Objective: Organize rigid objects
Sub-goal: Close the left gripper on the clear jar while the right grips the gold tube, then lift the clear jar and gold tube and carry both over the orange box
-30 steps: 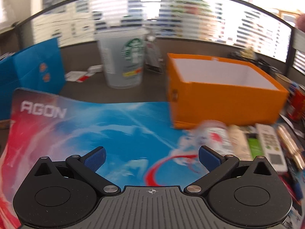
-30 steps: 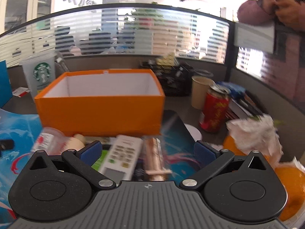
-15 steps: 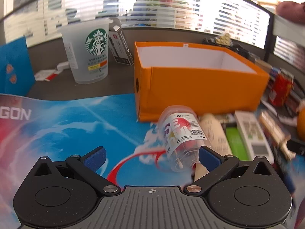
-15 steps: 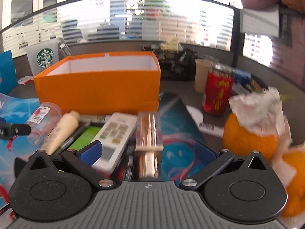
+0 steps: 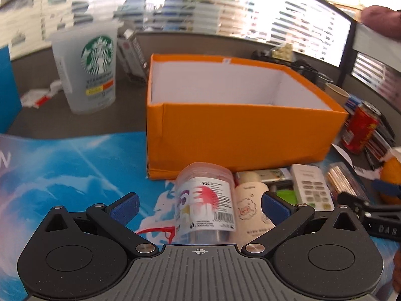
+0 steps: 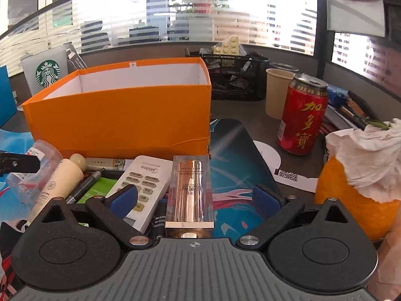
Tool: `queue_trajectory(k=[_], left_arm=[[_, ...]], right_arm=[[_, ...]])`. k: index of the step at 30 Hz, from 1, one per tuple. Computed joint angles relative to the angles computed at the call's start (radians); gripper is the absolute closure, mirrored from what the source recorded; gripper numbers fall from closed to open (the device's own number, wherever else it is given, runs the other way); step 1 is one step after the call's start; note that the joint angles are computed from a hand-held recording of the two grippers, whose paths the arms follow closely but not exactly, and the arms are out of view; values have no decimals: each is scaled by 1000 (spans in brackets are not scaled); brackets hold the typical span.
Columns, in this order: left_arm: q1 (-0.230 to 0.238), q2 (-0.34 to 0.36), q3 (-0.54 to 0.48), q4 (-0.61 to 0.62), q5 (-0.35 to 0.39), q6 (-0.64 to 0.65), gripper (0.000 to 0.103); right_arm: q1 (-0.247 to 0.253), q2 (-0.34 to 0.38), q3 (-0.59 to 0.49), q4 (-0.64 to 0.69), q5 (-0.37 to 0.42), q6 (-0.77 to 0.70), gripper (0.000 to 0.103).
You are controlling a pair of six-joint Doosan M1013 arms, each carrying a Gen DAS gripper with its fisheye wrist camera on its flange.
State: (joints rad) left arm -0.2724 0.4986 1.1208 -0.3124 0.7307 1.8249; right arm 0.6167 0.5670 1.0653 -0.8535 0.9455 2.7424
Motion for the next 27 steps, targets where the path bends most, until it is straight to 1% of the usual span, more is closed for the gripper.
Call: queue_trajectory(k=[2, 5, 6, 7, 9, 10, 13, 16, 17, 18, 19, 21, 24, 27], left_arm=[[0, 11, -9, 15, 10, -23, 0], [-6, 14, -2, 55, 1, -40, 0], [-6, 10, 8, 45, -18, -30, 0], [-5, 6, 17, 38, -34, -19, 0], [-6, 3, 26, 36, -57, -8, 0], [-5, 3, 27, 33, -62, -5, 0], [1, -2, 42, -5, -82, 33, 2], [12, -5, 49, -65, -72, 76, 13], [16, -2, 44, -88, -57, 92, 26], [20, 4, 31, -97, -29, 100, 43], [20, 10, 19, -90, -6, 95, 44], [16, 5, 32, -82, -26, 106, 44], [9, 0, 42, -61, -49, 109, 44], [10, 6, 36, -78, -53, 110, 44]], right_arm=[[-3, 0, 1, 7, -4, -10, 6], [-8, -3, 13, 16, -21, -9, 18], [-12, -7, 22, 26, -36, -4, 27], [-17, -10, 29, 45, -52, -4, 40], [-27, -20, 49, 71, -96, 7, 48], [-31, -25, 57, 82, -115, 10, 49], [-34, -29, 61, 100, -128, -8, 49], [-37, -32, 64, 122, -138, -20, 49], [-39, -35, 67, 133, -145, -21, 49], [-41, -39, 73, 140, -155, -20, 49], [-43, -42, 79, 147, -164, -20, 52], [-47, -50, 91, 166, -197, -25, 59], [-40, -44, 80, 144, -173, -41, 61], [-34, -38, 76, 104, -158, -38, 63]])
